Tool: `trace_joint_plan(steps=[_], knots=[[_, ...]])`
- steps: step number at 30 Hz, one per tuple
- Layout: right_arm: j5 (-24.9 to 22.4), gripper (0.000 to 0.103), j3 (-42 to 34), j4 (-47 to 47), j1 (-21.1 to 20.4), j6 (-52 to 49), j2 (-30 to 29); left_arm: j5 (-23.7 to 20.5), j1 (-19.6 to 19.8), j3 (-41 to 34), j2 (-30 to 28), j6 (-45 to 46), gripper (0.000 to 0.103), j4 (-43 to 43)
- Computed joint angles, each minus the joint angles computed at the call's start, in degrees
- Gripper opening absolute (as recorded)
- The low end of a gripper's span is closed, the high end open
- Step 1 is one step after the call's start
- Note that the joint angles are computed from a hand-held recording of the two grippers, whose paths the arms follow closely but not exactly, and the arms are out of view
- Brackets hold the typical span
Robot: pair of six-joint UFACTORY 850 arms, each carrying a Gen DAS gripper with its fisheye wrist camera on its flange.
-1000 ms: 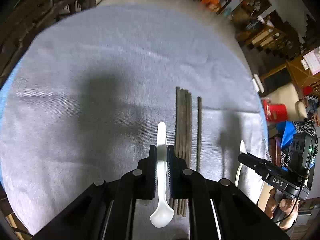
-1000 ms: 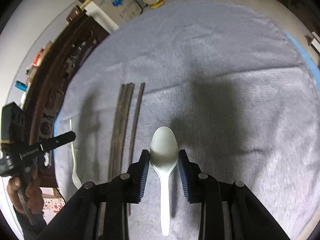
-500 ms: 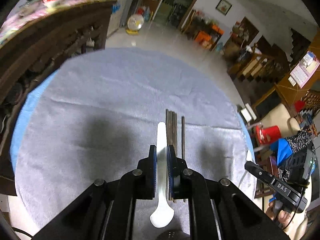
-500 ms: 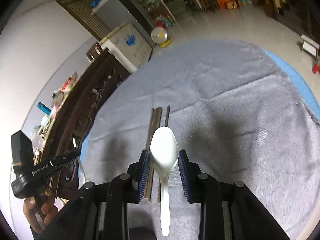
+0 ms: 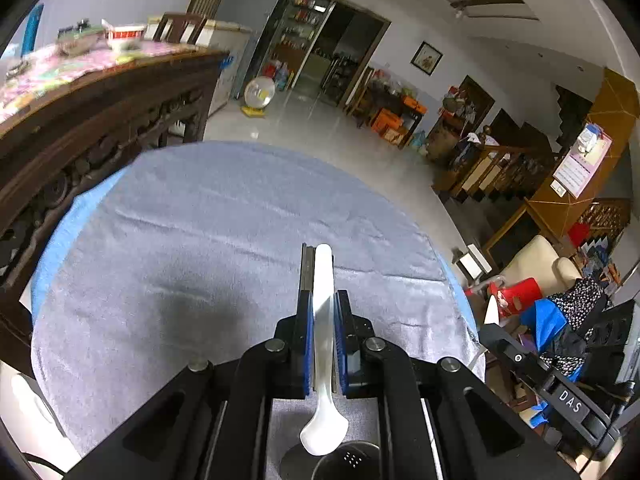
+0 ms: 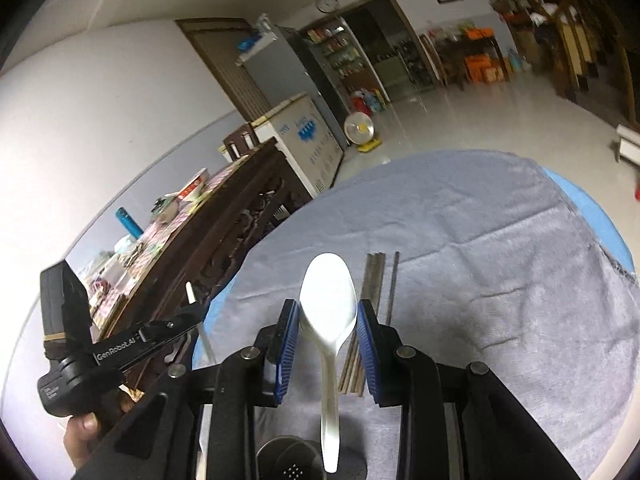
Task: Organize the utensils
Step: 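Carry both white spoons with both grippers over the black utensil holder, then lower both spoons into the black holder and open both grippers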
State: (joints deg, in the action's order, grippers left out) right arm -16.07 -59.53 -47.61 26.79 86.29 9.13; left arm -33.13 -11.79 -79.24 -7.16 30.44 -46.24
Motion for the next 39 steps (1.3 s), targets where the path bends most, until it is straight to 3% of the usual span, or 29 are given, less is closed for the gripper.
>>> trace_joint_plan(steps=[5,16,31,39], knots=[[-1.6,0.032,1.1,-11.7,3.3,11.3,-0.1,4.0,-0.5,5.5,4.1,6.8,0.010,-6.1],[-4.9,0.032,2.9,-25.2,7.2,23.7,-0.2,6.1,-0.5,11.5,7.1,16.7,0.010,-16.2],[-4.7,0.032,5.5,-26.3,8.4,24.9,-0.7,9.1,-2.1,15.9,8.3,22.9,0.010,-19.8],[-4.7,0.032,6.2,-24.6,9.0,23.6,-0.2,8.4,-2.5,16.8,8.5,23.4,0.010,-19.2]])
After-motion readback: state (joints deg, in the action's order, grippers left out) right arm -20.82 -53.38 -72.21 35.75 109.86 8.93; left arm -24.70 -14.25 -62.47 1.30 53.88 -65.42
